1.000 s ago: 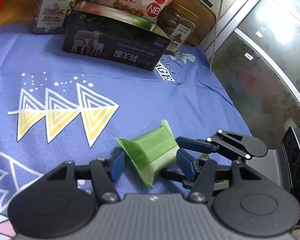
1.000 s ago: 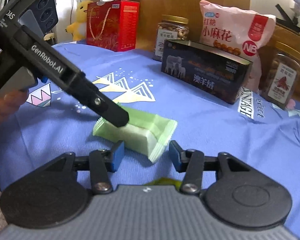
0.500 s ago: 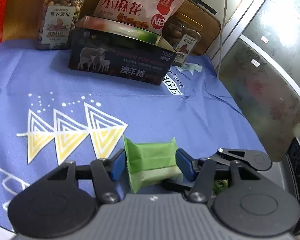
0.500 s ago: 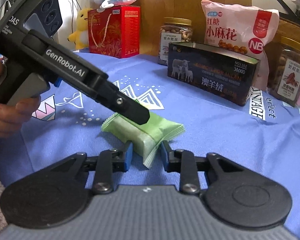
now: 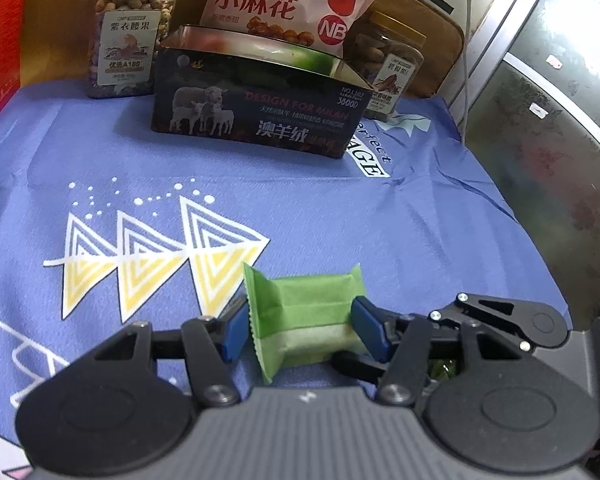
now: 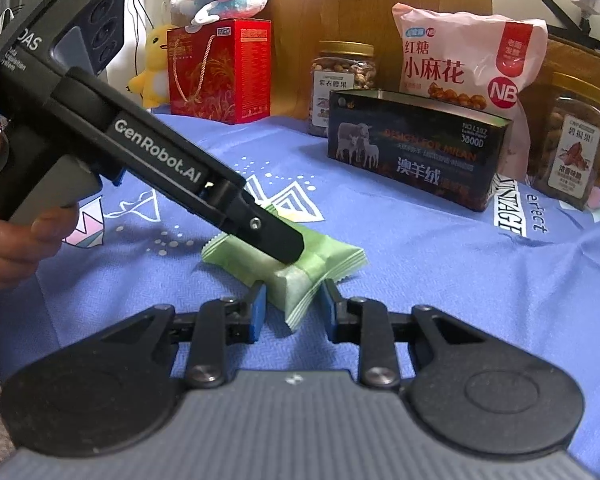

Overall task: Organize snacks
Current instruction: 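Close the left gripper on the light green pastry packet and lift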

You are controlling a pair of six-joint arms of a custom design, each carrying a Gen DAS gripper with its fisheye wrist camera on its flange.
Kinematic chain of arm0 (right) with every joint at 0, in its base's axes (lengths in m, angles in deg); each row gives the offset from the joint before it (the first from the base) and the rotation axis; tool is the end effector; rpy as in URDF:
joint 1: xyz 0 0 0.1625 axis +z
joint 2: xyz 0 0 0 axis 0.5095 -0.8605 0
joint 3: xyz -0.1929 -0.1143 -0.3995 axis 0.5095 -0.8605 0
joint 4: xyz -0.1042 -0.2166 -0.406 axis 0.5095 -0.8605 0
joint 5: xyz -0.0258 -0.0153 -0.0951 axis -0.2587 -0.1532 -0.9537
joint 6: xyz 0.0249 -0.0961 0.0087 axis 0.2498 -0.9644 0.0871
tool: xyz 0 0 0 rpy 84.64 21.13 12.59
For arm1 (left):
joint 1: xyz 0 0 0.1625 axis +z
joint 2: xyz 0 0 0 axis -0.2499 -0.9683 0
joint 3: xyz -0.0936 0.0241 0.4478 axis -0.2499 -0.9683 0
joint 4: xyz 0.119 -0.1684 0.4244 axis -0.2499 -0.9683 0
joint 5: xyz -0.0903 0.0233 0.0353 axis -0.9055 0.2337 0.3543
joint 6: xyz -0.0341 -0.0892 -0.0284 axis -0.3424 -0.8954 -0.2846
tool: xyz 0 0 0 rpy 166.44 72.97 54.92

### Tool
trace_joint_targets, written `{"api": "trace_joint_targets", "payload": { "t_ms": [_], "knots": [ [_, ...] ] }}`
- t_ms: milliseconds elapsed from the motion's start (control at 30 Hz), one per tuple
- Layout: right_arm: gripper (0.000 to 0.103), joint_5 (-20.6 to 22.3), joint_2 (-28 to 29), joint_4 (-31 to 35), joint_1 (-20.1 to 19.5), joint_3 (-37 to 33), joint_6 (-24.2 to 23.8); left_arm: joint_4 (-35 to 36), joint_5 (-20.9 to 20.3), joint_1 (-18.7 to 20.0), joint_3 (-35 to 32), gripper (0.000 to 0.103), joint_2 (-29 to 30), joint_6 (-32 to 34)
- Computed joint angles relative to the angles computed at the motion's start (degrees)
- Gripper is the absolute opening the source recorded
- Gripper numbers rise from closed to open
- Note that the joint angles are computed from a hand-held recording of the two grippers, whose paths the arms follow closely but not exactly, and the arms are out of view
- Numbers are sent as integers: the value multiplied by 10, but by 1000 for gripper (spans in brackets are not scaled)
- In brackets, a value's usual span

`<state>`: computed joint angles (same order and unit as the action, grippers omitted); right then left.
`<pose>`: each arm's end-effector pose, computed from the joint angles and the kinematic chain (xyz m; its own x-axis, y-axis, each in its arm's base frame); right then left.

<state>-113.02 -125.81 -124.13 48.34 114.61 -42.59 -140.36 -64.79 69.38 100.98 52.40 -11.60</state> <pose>0.0053 -0.6139 0.2621 -0.7167 -0.1341 0.6843 -0.6409 0.5135 -0.5706 -0.3727 -0.7850 -0.0343 -0.6566 0.7375 -0.1581 0.7537 0.6498 -0.0986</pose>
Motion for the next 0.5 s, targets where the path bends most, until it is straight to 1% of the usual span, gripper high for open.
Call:
{"api": "trace_joint_targets", "payload": {
  "t_ms": [233, 300, 433, 500],
  "knots": [
    [35, -9, 5, -17, 3, 1, 4, -16, 19, -6, 16, 55, -6, 2],
    [41, -14, 7, -22, 4, 0, 3, -20, 24, -8, 20, 55, -7, 2],
    [42, -11, 6, -21, 3, 0, 11, -28, 32, -10, 27, 56, -10, 0],
    [47, -15, 8, -27, 3, 0, 15, -31, 35, -11, 29, 56, -11, 2]
  ]
}}
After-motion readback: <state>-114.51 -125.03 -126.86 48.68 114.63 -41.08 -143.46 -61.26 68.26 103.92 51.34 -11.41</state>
